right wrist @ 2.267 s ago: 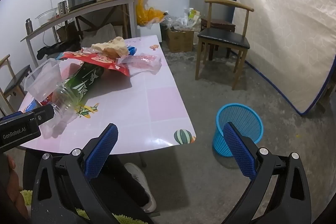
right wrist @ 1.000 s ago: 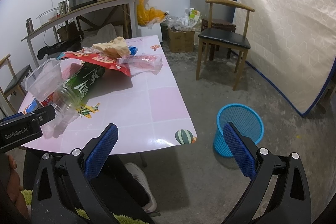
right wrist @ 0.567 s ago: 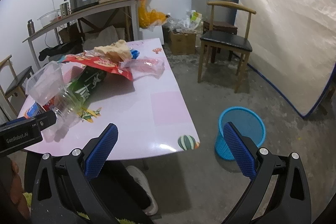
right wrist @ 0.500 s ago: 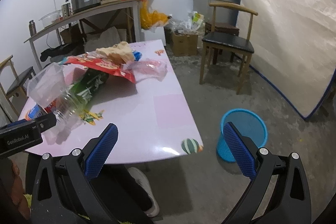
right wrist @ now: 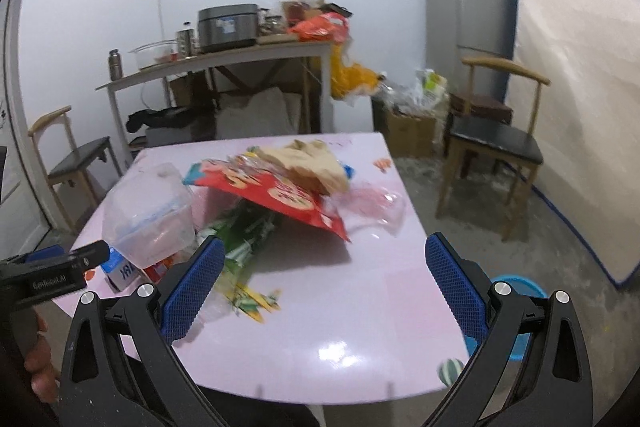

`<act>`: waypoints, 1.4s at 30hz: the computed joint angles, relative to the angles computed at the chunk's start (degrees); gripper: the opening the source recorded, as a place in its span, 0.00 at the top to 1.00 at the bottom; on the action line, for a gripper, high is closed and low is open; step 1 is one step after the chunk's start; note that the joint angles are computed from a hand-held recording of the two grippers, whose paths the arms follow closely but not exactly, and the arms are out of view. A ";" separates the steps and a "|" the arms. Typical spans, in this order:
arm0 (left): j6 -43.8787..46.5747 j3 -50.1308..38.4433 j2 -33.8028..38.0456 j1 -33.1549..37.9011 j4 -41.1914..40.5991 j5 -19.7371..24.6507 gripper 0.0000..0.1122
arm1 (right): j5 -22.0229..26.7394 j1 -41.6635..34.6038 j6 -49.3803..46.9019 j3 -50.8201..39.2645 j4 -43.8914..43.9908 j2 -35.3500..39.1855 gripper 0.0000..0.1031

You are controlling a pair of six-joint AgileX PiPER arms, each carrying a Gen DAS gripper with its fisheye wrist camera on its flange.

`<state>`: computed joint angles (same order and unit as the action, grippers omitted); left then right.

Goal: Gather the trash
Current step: 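Grasp the clear plastic box with the left tool while the right tool reaches toward the tan paper bag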

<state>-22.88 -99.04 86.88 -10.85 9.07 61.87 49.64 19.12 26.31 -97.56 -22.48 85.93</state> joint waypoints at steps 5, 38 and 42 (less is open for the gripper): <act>9.27 2.86 -0.93 8.25 -13.40 -6.13 0.13 | -1.73 0.68 -1.16 -0.07 -0.70 1.43 0.07; 15.58 -13.56 18.55 24.86 -51.60 5.09 0.91 | 1.61 -2.99 -6.31 -2.21 8.75 5.16 0.07; 16.36 -11.97 17.34 26.25 -53.78 4.60 0.94 | 0.83 -2.64 -5.83 -2.64 7.47 4.89 0.07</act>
